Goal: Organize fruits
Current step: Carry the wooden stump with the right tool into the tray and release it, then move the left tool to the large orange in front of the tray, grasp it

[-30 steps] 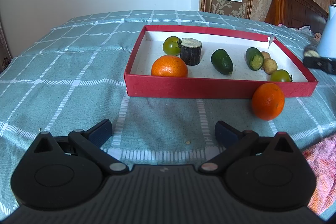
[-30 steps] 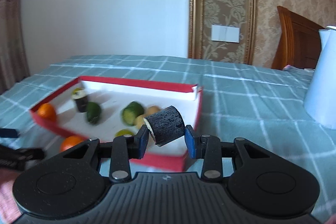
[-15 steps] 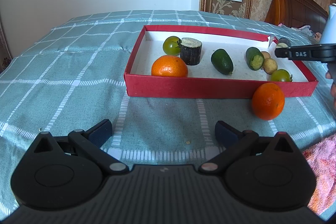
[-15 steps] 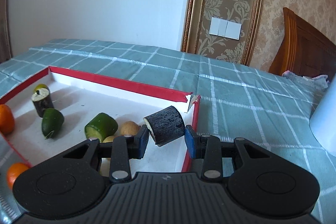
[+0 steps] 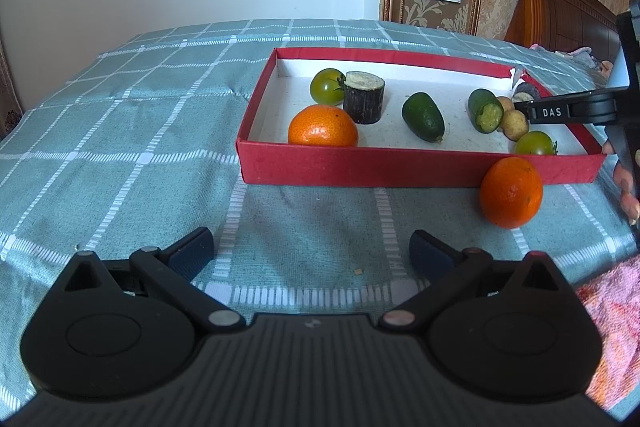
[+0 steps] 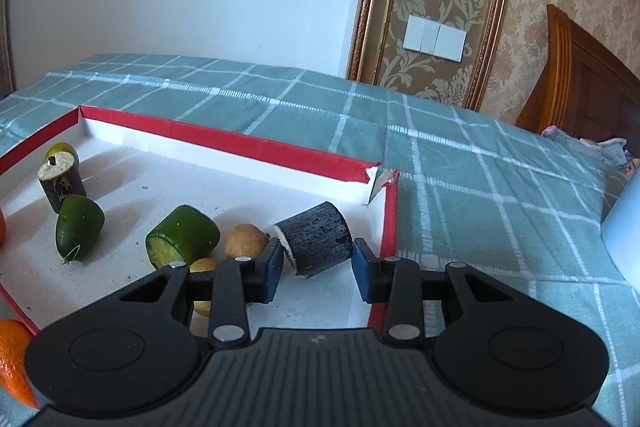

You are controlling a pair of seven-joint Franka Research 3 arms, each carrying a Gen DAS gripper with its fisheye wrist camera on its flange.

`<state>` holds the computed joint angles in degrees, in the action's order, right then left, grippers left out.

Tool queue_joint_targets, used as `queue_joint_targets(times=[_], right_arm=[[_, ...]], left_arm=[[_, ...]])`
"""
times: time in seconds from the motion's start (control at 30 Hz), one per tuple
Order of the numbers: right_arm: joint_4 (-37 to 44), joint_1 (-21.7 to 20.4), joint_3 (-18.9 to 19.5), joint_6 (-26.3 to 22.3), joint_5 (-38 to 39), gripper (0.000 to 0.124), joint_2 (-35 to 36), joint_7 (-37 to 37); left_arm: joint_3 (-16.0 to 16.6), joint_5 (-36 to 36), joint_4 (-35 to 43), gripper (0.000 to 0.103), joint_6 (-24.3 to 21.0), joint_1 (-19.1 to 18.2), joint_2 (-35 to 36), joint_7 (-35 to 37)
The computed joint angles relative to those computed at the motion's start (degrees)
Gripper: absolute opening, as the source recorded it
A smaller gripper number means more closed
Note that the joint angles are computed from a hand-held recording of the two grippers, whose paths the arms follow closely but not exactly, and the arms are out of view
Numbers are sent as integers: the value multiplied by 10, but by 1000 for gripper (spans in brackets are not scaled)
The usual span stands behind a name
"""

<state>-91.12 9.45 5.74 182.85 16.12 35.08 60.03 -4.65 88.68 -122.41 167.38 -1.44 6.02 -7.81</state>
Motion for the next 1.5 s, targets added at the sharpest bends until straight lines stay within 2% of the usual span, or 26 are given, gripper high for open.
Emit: queue_joint_targets(times=[0.57, 0.8, 0.93, 1.13, 1.27, 1.4, 1.5], right_arm=[[-9, -30, 39, -2, 10, 37, -5, -25], [-34, -63, 79, 10, 23, 46, -19, -47], [-53, -91, 113, 27, 28, 56, -27, -59], [-75, -132, 157, 36, 26, 58, -36, -65], [-109, -195, 226, 57, 17, 58, -47, -71], [-139, -268, 301, 75, -18, 66, -47, -58], [-149, -276, 306, 83, -42, 67, -49, -40]], left_arm=[[0, -1, 0, 103, 0, 0, 0, 1], [0, -2, 0, 103, 0, 0, 0, 2], [0, -2, 0, 103, 0, 0, 0, 2], [0, -2, 0, 103, 0, 0, 0, 2], [0, -2, 0, 103, 0, 0, 0, 2], [0, -1, 1, 103, 0, 0, 0, 2], [0, -1, 1, 103, 0, 0, 1, 1]])
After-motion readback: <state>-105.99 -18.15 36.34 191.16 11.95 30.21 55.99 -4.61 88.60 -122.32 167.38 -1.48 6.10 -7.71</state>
